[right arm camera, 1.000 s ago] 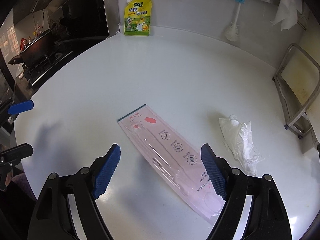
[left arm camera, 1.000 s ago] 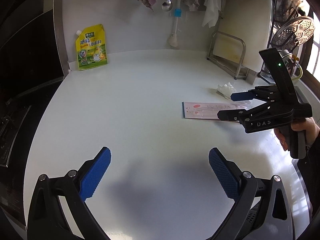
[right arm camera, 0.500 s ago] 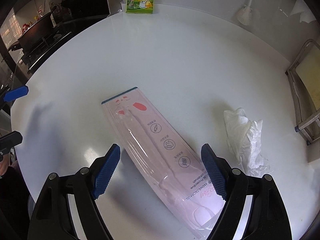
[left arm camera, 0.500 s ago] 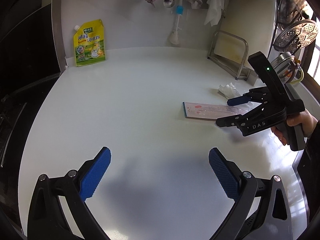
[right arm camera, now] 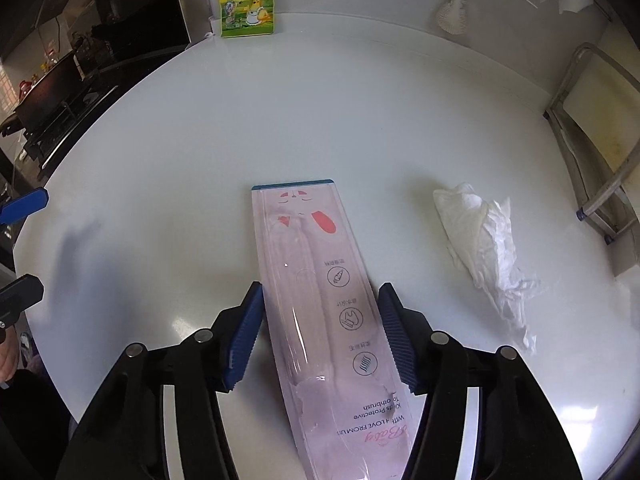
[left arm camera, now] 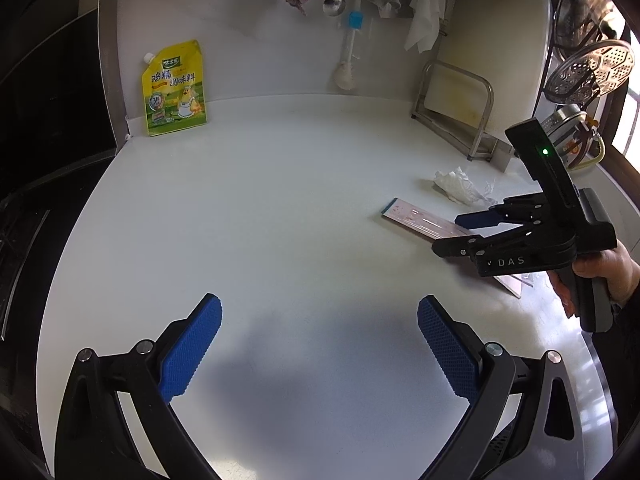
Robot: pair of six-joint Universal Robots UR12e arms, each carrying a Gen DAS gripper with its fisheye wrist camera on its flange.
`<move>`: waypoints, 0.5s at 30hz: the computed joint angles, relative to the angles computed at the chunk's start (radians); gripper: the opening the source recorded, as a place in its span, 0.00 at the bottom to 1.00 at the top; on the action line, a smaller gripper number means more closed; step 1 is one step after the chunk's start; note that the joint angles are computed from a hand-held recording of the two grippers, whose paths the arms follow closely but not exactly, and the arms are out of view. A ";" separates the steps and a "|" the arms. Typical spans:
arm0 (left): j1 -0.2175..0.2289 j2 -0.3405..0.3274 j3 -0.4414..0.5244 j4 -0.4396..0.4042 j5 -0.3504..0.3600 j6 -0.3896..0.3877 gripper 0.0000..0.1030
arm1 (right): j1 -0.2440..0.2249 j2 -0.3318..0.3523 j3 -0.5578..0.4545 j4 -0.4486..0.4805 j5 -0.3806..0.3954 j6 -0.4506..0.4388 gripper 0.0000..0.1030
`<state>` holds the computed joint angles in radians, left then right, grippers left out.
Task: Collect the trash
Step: 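Close the right tool on the pink toothbrush package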
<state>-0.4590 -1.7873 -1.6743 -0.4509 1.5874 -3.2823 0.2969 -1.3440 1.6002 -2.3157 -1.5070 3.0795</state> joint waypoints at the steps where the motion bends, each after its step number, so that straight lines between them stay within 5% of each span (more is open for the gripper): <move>1: 0.000 -0.002 0.004 0.002 -0.002 0.003 0.94 | -0.001 -0.009 0.013 -0.011 0.000 0.025 0.54; 15: -0.029 -0.066 0.102 -0.010 -0.060 0.068 0.94 | -0.018 -0.152 0.203 -0.274 -0.031 0.330 0.54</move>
